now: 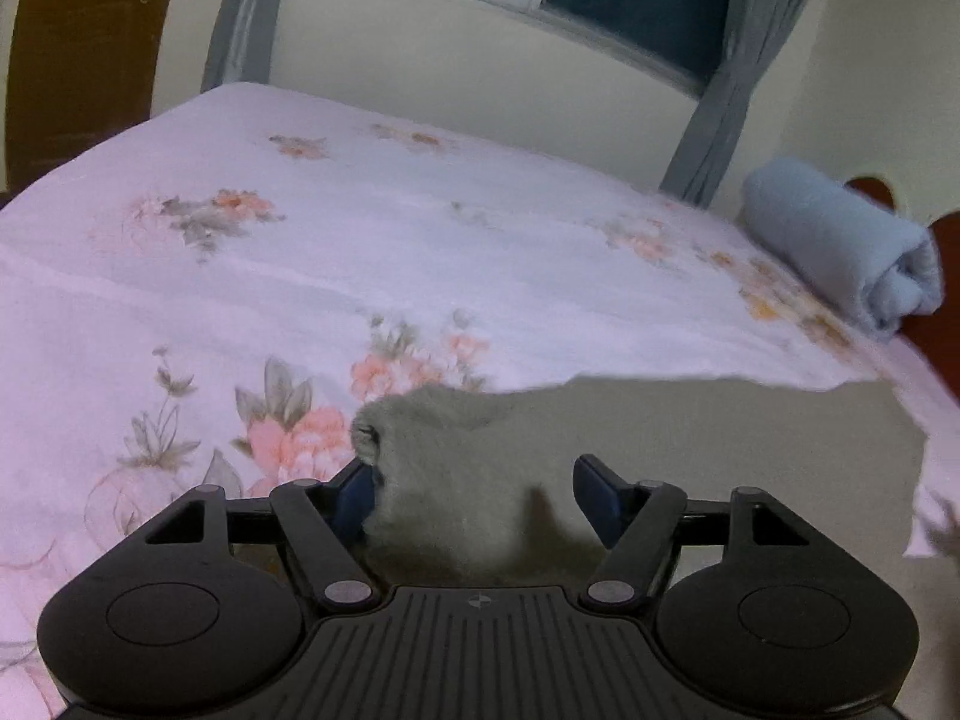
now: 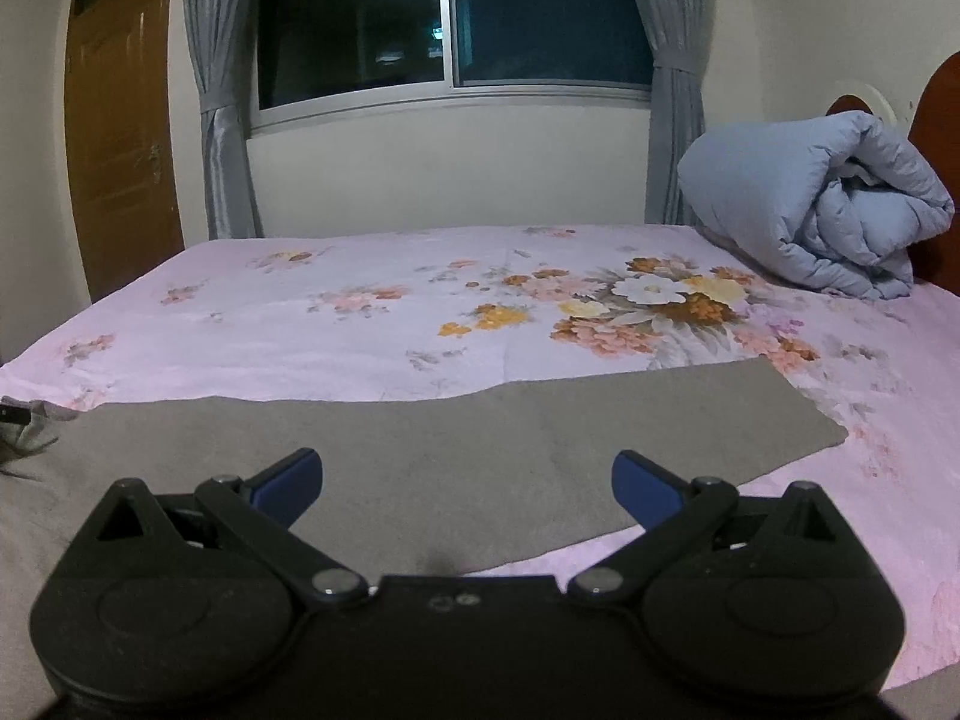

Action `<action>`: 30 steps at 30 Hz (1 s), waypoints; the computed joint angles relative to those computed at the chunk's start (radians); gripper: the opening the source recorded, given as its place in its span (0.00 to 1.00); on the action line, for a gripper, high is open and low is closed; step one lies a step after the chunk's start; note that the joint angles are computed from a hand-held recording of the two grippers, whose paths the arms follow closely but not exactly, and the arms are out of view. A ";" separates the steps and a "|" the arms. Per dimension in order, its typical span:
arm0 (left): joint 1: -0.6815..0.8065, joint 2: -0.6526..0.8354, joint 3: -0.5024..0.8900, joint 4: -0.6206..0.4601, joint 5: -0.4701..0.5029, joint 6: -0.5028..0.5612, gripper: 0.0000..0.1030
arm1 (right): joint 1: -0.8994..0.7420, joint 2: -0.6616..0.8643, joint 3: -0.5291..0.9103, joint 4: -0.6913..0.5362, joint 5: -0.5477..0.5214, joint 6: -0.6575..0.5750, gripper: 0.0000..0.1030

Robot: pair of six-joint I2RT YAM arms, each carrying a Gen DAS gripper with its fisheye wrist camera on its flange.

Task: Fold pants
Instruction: 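Move the left gripper to the sweatpants waistband and close on it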

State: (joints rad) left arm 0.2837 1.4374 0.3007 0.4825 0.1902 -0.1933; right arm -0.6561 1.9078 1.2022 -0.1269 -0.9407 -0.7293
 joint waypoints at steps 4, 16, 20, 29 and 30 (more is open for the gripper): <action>-0.009 -0.014 -0.028 0.040 -0.018 -0.080 0.67 | 0.002 -0.010 -0.009 -0.014 0.000 -0.031 0.94; -0.063 -0.226 -0.065 -0.167 -0.130 -0.091 0.67 | -0.021 -0.024 -0.001 -0.059 -0.033 -0.066 0.94; -0.011 -0.218 -0.056 -0.235 -0.083 -0.089 0.67 | -0.025 -0.008 0.018 -0.081 -0.035 -0.081 0.94; 0.199 -0.160 -0.102 -0.117 0.119 -0.104 0.67 | -0.020 -0.011 -0.018 -0.043 -0.016 -0.098 0.94; 0.207 -0.129 -0.088 -0.117 0.113 -0.100 0.67 | -0.015 -0.008 -0.019 -0.038 -0.006 -0.095 0.94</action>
State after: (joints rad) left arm 0.4910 1.3080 0.2124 0.3657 0.3032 -0.2933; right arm -0.6715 1.8995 1.1830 -0.1651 -0.9471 -0.8242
